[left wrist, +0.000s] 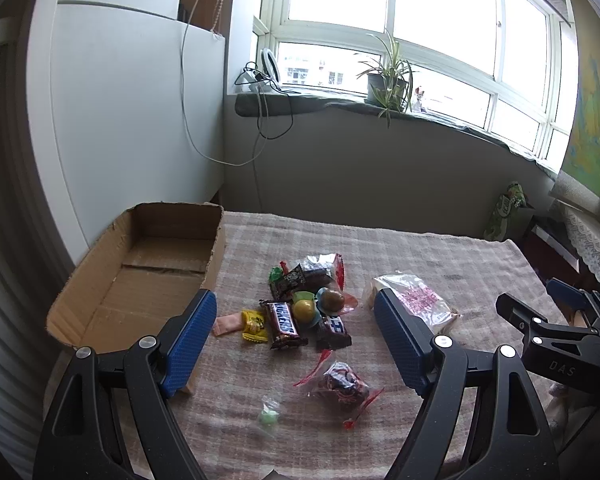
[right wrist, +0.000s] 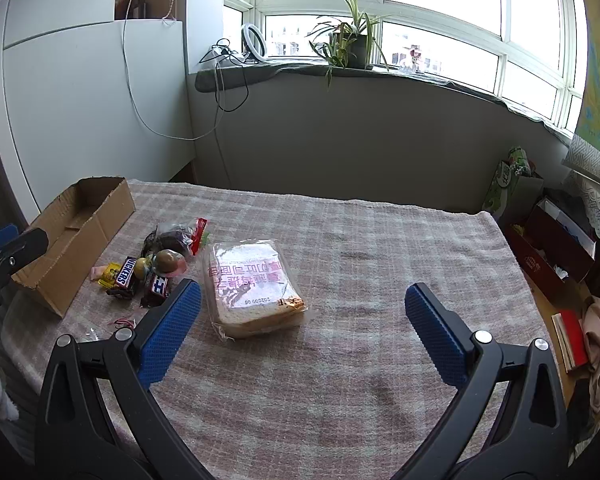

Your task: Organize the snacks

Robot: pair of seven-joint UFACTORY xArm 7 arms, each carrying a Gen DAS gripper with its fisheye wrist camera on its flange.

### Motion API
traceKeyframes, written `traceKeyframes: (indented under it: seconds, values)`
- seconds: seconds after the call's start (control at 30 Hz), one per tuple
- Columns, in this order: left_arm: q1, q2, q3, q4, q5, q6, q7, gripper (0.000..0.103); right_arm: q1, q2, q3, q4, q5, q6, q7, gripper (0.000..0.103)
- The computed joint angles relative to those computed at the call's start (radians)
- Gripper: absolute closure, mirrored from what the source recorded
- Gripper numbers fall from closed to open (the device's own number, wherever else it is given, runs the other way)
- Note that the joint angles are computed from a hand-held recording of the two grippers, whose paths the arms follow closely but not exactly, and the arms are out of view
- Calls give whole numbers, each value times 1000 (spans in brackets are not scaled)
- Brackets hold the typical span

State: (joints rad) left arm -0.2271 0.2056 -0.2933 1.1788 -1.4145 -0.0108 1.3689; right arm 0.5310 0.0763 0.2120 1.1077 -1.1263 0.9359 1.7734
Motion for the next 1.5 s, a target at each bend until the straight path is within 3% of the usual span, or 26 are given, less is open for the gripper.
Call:
traceKeyframes:
  seconds: [0.27, 0.53, 0.83, 0.93, 1.03, 1.1, 1.2, 1.27, 1.37, 1.4, 1.5]
  values:
    - [8, 9, 0, -5, 78, 26, -71, 22, -9, 9, -10, -1, 9, -36, -9, 0]
    - [26, 31, -11, -11, 244, 94, -229, 22, -40, 13, -31, -17, 28, -145, -67, 0]
    - [44, 66, -29, 16, 370, 212, -347, 25, -143, 12, -87, -88, 107, -512, -146, 0]
    - [38, 81, -31, 28, 407, 244, -379, 30, -182, 33, -107, -107, 210, -645, -240, 2]
    - [34, 100, -28, 50, 449, 298, -423, 36, -232, 63, -103, -137, 431, -784, -431, 7]
    - [35, 119, -28, 73, 470, 347, -455, 38, -298, 87, -46, -157, 635, -851, -609, 10]
    - [27, 147, -27, 104, 502, 384, -491, 39, -409, 122, 69, -162, 857, -890, -817, 11]
    - [24, 167, -26, 126, 529, 408, -520, 40, -539, 149, 210, -160, 1010, -906, -968, 13]
    - [23, 203, -28, 169, 559, 458, -562, 42, -744, 208, 432, -143, 1183, -911, -1147, 24]
    - [22, 216, -28, 184, 570, 474, -579, 44, -780, 225, 471, -135, 1213, -909, -1181, 25]
    - [16, 251, -29, 226, 607, 513, -622, 46, -778, 251, 469, -105, 1243, -882, -1233, 30]
